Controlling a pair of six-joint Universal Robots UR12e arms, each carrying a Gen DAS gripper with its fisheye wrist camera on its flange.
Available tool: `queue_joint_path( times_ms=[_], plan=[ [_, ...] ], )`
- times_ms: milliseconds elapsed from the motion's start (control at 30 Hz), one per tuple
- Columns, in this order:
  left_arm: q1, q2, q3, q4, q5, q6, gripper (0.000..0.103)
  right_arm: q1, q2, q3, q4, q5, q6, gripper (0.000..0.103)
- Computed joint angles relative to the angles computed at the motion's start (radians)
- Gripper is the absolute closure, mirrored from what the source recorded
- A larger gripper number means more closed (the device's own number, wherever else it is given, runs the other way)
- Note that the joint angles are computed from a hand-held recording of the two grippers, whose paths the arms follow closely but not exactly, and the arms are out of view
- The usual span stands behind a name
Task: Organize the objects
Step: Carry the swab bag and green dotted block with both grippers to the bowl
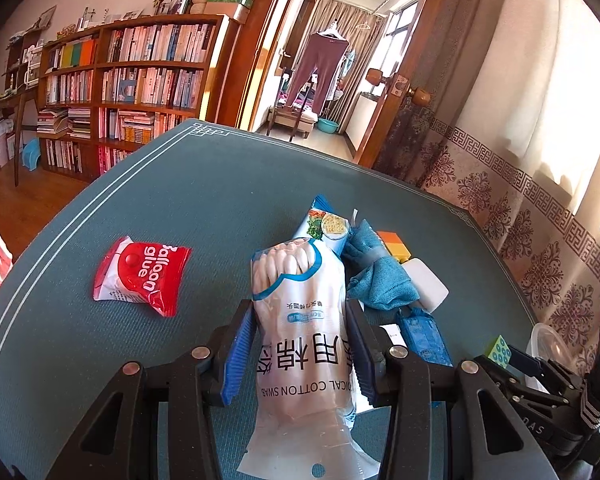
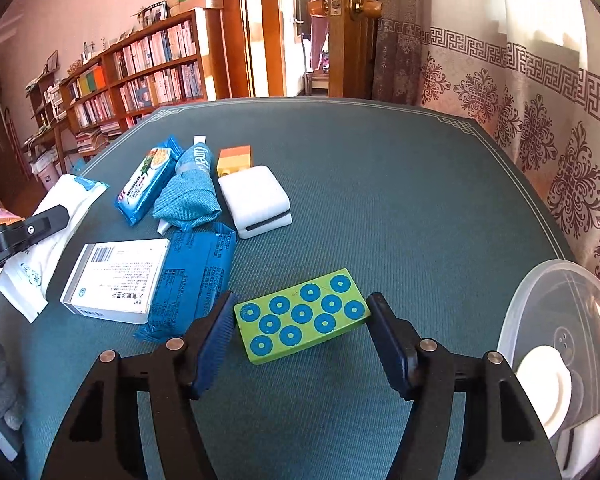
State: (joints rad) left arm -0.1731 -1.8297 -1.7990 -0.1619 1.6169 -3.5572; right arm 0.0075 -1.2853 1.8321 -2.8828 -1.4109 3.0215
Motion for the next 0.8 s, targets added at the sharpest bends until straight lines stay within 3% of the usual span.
queue_joint_path(
  times_ms=[433,800],
  plan=[
    [-0.028,-0.008,0.016,0.003,0.023,0.032,0.056,-0.066,-0.093,0.106,-0.104,0.021,0.108,0.036],
    [-0.063,-0.007,0.037,-0.004,0.041,0.073,0.056,-0.159,-0.146,0.165,-0.145,-0.052,0.235,0.036]
  ],
)
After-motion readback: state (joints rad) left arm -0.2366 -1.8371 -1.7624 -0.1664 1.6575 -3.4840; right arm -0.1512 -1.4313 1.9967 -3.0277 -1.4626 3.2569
